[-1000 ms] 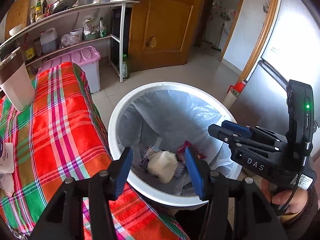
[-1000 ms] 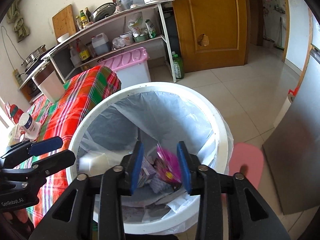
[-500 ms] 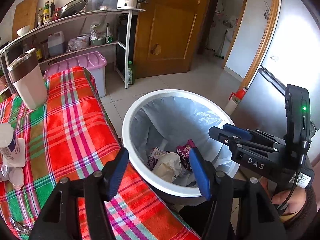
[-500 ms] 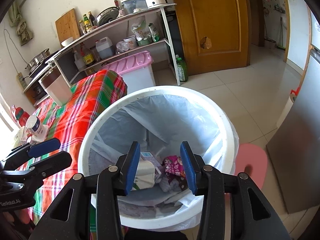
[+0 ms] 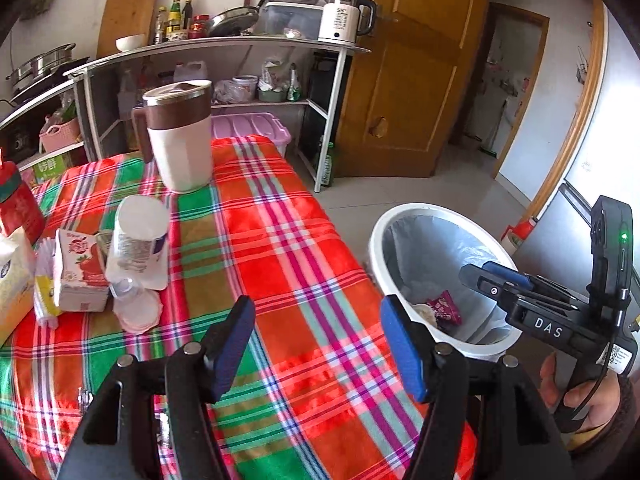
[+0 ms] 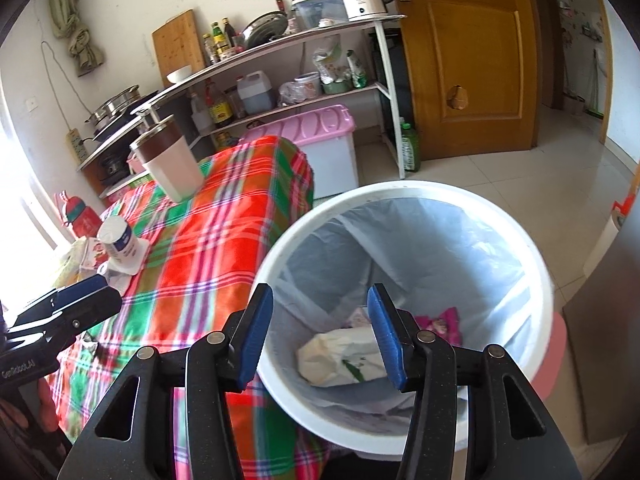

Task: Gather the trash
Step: 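Return both tools to the table toward the remaining trash, then grasp the white round cup lid with the right tool while the left tool grasps the strawberry milk carton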

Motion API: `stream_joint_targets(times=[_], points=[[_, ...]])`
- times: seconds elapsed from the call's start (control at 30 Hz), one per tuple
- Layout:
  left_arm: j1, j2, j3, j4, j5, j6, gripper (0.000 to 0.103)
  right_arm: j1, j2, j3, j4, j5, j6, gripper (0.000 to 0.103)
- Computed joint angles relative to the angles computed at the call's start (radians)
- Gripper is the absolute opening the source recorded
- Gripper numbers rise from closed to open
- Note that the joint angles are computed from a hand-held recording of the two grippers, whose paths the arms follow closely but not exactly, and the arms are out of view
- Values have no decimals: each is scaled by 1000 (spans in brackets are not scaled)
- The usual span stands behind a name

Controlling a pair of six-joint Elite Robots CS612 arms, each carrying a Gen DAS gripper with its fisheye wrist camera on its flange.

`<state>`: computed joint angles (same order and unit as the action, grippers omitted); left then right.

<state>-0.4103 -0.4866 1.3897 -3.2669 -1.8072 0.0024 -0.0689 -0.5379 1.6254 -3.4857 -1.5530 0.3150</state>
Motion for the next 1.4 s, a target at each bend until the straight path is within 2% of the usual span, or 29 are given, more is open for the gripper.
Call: stream_joint_targets(times=[0.4,0.53,0.77,0.9,1.03,1.17,1.4], points=[[63,2,21,-39,76,-105,67,41,28,-78,45,57,-26,52],[74,3,28,-54,151,-109,68,56,39,-114,68,77,-47,53],[107,16,-3,-30,161,-161,68,79,63,-189,107,132,-68,53],[119,29,-35,-5,165,-182,68,87,83,-244,140,170,-63,57],[118,37,-54,3,188,-168,68,95,104,-299,174,200,-60,58],[124,52,-91,48,163,-181,68,98,124,-354,215,235,-56,58],[124,73,-137,82,165,-177,68,105,154,-430,246,275,-45,58]])
